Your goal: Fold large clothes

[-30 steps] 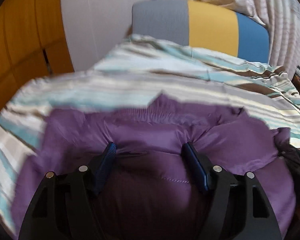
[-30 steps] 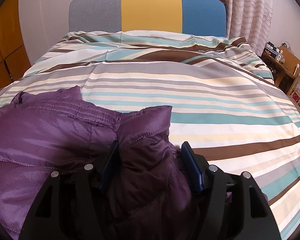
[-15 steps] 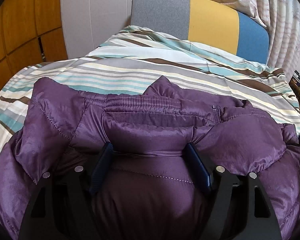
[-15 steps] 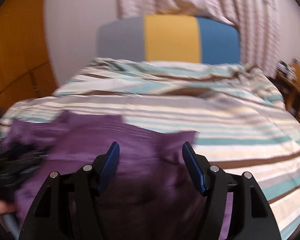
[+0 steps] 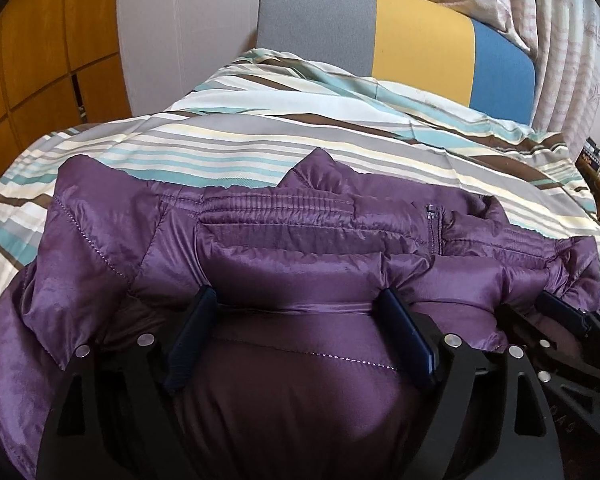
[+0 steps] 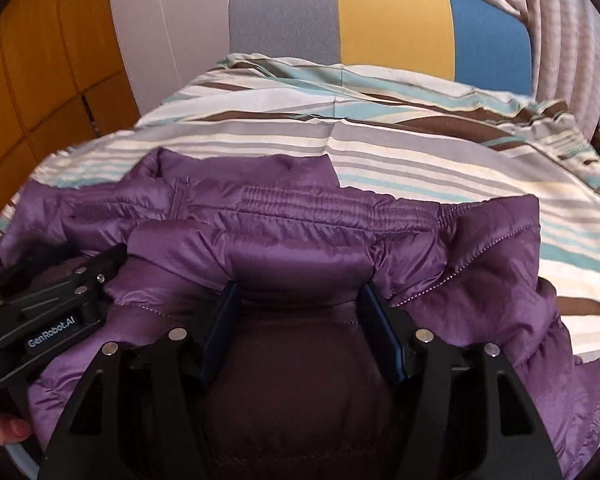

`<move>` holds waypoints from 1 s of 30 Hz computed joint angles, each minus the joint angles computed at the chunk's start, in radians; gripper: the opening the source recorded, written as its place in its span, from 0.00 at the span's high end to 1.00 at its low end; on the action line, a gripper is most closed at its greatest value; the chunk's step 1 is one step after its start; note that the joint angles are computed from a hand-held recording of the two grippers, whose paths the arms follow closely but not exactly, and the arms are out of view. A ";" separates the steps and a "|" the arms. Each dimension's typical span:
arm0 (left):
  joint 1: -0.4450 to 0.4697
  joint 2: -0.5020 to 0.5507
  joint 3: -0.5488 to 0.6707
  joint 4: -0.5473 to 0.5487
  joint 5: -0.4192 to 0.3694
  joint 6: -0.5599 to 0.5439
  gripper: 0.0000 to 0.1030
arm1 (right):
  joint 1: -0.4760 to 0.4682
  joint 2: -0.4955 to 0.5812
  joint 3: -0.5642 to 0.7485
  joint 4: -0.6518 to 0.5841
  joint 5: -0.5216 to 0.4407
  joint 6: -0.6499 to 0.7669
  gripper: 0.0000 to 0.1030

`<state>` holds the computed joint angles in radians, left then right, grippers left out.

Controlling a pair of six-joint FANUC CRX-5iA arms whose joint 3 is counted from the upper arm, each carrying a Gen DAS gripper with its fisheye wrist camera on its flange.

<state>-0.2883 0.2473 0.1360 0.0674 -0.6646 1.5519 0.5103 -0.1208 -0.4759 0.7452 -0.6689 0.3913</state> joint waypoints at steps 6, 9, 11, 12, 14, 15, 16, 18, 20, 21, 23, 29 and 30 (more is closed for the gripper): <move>0.048 -0.035 -0.041 0.164 -0.039 -0.128 0.17 | 0.000 -0.018 -0.022 0.010 0.010 -0.012 0.39; 0.083 -0.077 -0.063 0.124 -0.011 -0.045 0.17 | -0.002 -0.017 -0.022 0.011 0.016 -0.016 0.39; 0.117 -0.082 -0.066 0.129 -0.010 0.008 0.17 | 0.001 -0.019 -0.024 0.016 0.015 -0.021 0.39; 0.138 -0.076 -0.060 0.132 -0.019 0.041 0.17 | 0.001 -0.018 -0.023 0.017 0.014 -0.022 0.39; 0.148 -0.060 -0.014 0.028 -0.048 0.145 0.17 | 0.002 -0.019 -0.025 0.024 0.013 -0.027 0.39; 0.150 -0.055 -0.003 -0.020 -0.052 0.177 0.17 | 0.003 -0.021 -0.026 0.025 0.012 -0.028 0.39; 0.160 -0.051 -0.010 -0.015 -0.051 0.171 0.16 | 0.003 -0.020 -0.026 0.026 0.013 -0.029 0.39; 0.193 -0.040 -0.062 0.111 -0.023 0.105 0.15 | 0.005 -0.018 -0.026 0.034 0.012 -0.033 0.39; 0.186 -0.025 -0.042 0.093 -0.039 0.104 0.12 | 0.008 -0.013 -0.025 0.040 0.007 -0.038 0.39; 0.177 -0.020 -0.022 0.062 -0.061 0.119 0.10 | 0.007 -0.012 -0.023 0.036 0.007 -0.035 0.39; 0.167 -0.012 -0.001 0.032 -0.080 0.132 0.09 | 0.007 -0.013 -0.023 0.038 0.007 -0.038 0.39; 0.175 -0.108 -0.066 -0.005 -0.081 0.132 0.06 | -0.031 -0.135 -0.192 0.368 0.108 -0.374 0.29; 0.172 -0.123 -0.071 -0.040 -0.088 0.158 0.06 | -0.029 -0.146 -0.204 0.401 0.084 -0.422 0.29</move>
